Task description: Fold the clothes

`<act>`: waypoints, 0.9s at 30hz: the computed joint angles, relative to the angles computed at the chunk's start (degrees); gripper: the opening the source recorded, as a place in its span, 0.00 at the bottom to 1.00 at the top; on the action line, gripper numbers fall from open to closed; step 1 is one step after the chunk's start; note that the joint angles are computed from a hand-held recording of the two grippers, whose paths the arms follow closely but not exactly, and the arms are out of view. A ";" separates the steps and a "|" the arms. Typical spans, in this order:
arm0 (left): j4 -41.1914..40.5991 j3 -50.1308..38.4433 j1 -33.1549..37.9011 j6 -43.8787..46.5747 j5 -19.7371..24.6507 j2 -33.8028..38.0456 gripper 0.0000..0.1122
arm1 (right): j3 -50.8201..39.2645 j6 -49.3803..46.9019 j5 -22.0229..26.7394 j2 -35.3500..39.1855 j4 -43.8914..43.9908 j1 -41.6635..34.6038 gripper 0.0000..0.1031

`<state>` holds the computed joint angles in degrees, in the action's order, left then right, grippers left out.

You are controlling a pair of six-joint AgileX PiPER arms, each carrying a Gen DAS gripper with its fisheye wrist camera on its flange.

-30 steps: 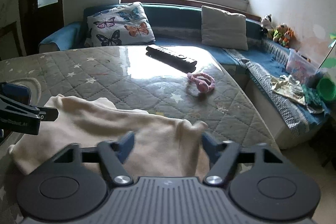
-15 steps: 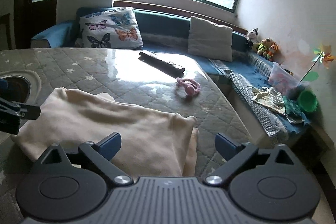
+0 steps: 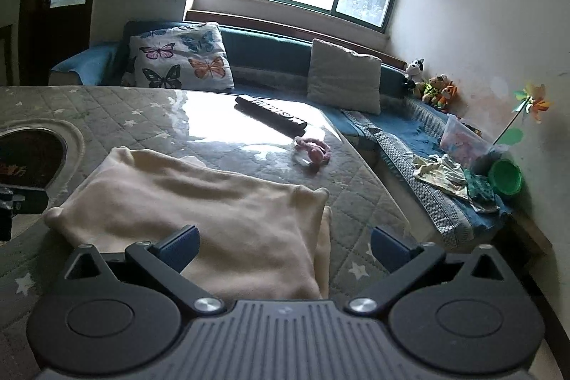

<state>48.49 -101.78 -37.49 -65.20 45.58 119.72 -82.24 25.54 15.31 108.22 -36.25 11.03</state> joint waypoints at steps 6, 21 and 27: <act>3.84 7.26 -1.26 -6.44 -0.68 -3.84 0.92 | 4.67 12.19 -0.18 -2.70 -11.41 1.97 1.00; 11.74 19.51 -4.40 -18.64 -0.54 -10.30 0.92 | 12.51 31.72 0.91 -6.90 -29.64 5.88 1.00; 13.84 23.31 -5.51 -22.68 0.01 -12.36 0.92 | 14.91 34.69 -0.05 -8.18 -31.37 6.60 1.00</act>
